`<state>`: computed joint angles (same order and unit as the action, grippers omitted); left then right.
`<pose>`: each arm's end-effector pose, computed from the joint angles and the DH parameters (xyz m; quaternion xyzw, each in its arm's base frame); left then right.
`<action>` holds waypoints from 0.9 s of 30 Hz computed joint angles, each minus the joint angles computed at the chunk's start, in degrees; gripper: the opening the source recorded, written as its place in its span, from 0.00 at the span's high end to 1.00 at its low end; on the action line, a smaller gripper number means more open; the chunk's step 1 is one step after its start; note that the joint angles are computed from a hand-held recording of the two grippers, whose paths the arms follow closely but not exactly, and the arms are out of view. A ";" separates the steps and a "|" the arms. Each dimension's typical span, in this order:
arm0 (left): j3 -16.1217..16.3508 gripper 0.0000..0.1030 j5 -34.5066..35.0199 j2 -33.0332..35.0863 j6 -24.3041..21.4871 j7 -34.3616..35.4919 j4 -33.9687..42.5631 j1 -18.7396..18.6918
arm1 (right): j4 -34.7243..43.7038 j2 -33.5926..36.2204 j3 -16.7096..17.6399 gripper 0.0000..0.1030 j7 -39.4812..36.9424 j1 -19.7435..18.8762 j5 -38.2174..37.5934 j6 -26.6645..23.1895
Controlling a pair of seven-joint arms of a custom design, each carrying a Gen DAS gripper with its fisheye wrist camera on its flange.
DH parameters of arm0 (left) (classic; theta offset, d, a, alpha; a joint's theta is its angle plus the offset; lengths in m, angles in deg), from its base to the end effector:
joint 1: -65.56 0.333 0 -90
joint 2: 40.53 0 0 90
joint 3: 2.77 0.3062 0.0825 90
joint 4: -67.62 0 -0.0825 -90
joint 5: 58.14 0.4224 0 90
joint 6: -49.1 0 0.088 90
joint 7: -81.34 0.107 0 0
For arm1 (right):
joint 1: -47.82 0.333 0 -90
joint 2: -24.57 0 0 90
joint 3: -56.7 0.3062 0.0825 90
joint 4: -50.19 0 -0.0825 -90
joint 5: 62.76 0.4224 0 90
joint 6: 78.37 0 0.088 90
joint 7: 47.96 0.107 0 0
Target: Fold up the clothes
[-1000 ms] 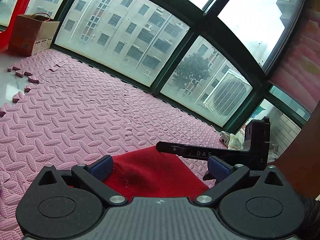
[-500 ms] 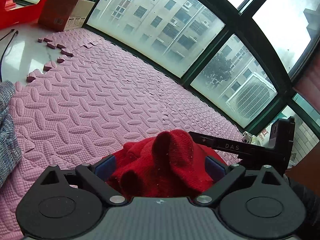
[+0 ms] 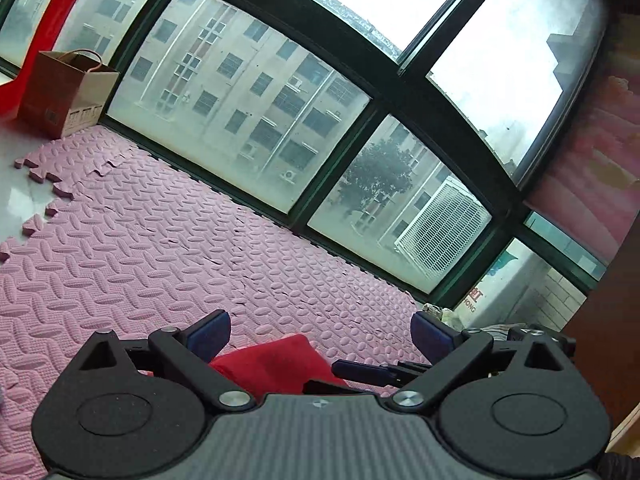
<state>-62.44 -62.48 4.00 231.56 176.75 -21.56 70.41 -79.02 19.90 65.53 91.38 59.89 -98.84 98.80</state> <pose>0.6067 -0.4695 0.4626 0.4554 -0.6708 0.5837 0.0439 0.5255 0.2542 0.4641 -0.6703 0.5920 -0.2258 0.3864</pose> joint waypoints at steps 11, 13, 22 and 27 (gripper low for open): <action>12.76 0.06 -7.79 -1.18 -5.70 -1.89 5.20 -9.78 | 1.32 1.39 4.87 0.45 15.64 -0.63 -21.14 0.13; 18.17 0.06 -8.82 -2.78 -6.25 -3.94 5.40 -13.29 | 1.81 1.94 4.37 0.45 20.82 0.35 -26.39 -0.87; 23.09 0.08 -8.90 -3.04 -3.69 -3.77 4.20 -16.71 | 3.78 2.89 0.45 0.45 36.69 6.66 -43.71 -6.54; 23.70 0.04 -8.07 -5.93 -1.22 -4.75 1.89 -16.50 | 1.26 -0.96 -1.02 0.41 36.19 6.46 -43.02 -4.09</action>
<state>-38.74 -70.55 -1.93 230.35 172.00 -19.67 53.90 -77.76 18.95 64.50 127.57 66.35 -141.86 94.72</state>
